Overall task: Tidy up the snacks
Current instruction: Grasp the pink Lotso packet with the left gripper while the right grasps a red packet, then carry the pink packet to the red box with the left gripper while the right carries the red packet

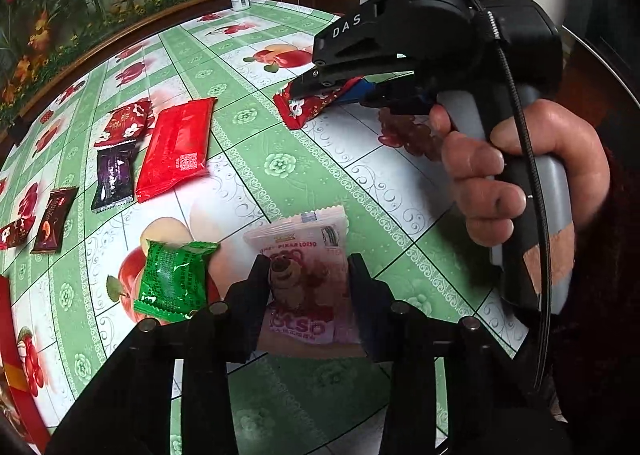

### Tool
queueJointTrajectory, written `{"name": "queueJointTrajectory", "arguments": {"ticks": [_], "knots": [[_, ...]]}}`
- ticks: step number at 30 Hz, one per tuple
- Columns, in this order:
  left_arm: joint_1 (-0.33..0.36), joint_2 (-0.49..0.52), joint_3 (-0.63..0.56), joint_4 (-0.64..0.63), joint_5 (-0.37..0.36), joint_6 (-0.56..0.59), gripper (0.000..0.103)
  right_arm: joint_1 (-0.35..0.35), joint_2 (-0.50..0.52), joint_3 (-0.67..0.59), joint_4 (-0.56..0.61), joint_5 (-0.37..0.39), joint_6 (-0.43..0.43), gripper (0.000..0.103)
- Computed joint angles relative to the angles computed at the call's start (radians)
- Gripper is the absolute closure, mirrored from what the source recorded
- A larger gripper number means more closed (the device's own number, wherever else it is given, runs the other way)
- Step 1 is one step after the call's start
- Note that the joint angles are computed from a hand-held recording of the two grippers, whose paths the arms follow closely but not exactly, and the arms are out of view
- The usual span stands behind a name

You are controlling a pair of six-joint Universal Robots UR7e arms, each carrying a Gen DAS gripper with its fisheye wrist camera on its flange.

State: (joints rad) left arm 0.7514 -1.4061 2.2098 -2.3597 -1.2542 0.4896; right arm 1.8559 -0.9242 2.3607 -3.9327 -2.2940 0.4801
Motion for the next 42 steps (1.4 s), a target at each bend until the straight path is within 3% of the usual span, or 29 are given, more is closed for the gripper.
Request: {"name": "queueJointTrajectory", "arguments": {"ticks": [11, 20, 27, 31, 42], "knots": [[0.045, -0.046, -0.008, 0.008, 0.015, -0.002, 0.068, 0.001, 0.014, -0.007, -0.017, -0.001, -0.023, 0.082], [0.115, -0.102, -0.037, -0.041, 0.076, -0.025, 0.068, 0.004, 0.018, -0.009, -0.025, -0.008, -0.031, 0.082], [0.176, -0.124, -0.066, -0.057, 0.107, -0.035, 0.068, 0.039, 0.042, -0.043, 0.006, -0.084, -0.068, 0.082], [0.208, -0.135, -0.089, -0.069, 0.106, -0.049, 0.068, 0.043, 0.051, -0.046, -0.003, -0.084, -0.077, 0.082], [0.264, -0.182, -0.145, -0.097, 0.086, -0.05, 0.068, 0.085, 0.105, -0.073, -0.121, -0.143, -0.148, 0.083]]}}
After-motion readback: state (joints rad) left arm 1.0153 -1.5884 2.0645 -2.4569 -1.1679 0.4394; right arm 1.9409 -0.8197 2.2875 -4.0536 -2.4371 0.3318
